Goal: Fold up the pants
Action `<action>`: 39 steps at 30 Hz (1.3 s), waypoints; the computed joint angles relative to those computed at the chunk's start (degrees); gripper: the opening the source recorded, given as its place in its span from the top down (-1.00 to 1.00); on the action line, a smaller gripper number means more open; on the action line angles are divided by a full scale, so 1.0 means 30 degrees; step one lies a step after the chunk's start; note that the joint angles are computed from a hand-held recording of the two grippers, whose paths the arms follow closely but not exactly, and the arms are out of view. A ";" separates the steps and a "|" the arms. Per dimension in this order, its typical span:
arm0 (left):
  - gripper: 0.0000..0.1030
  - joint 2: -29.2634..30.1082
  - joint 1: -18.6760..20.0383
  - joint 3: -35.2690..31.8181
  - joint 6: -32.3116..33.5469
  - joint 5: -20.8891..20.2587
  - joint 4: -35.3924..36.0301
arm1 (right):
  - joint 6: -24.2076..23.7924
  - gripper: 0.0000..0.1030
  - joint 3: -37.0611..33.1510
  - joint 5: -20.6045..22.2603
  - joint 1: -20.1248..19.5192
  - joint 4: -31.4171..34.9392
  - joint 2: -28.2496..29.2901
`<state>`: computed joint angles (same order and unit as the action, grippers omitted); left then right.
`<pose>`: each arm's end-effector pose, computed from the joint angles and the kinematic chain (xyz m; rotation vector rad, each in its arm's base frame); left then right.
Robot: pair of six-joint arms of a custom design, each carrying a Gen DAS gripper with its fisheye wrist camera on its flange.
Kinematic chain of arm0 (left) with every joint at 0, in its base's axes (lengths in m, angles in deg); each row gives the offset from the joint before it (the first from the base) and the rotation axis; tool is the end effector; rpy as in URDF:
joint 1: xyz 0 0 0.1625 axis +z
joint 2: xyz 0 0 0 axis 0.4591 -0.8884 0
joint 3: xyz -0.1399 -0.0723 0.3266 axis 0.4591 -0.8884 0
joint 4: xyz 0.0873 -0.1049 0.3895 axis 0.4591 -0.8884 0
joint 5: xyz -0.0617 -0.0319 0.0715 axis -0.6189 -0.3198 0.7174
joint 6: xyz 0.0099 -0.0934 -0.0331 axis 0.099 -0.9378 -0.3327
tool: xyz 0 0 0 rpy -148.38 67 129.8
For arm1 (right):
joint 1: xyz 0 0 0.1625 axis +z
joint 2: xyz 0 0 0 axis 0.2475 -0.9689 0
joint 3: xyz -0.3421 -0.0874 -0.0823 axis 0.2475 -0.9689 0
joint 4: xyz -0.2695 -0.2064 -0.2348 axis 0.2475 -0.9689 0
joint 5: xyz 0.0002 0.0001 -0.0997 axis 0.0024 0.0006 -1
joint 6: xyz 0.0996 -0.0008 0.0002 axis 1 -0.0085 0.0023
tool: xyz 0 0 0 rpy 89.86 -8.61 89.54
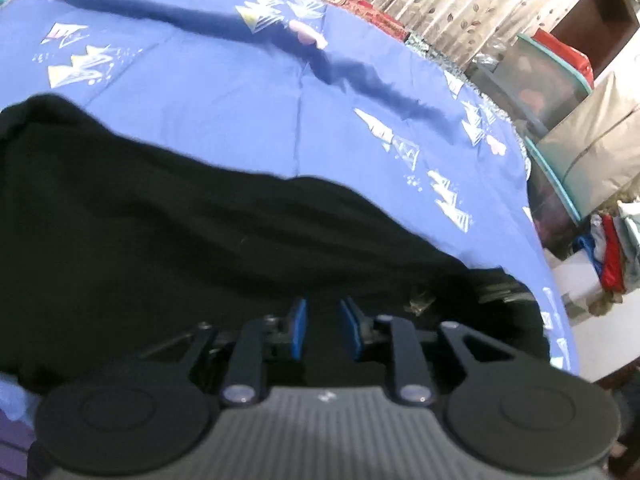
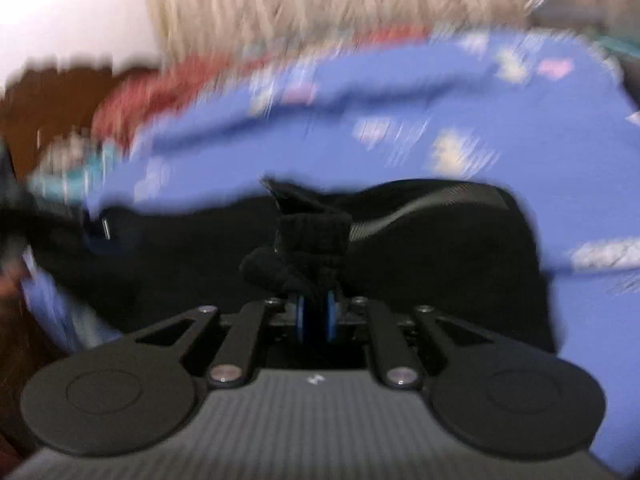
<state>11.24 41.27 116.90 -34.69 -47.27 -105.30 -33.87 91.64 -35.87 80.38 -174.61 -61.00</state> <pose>-0.0984 -0.6833 0.1848 0.5230 2.8505 -0.6412 0.1403 -0.5162 0.0960 0.4024 -2.3762 1.1188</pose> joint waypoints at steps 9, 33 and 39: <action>0.33 -0.1394 0.1085 0.0921 -0.0029 -0.1381 -0.0701 | 0.0291 -0.06 0.0688 -0.0239 0.1183 0.0053 -0.0961; -0.48 -0.5069 0.3956 0.1998 -0.2597 -0.0579 -0.3842 | 0.2770 0.39 -0.5568 0.0298 0.2135 0.3564 0.2825; -0.90 -0.2976 0.5625 -0.0151 -0.5571 -0.3487 -0.3766 | 0.3755 0.53 -1.1972 0.1837 0.2663 0.9939 0.6573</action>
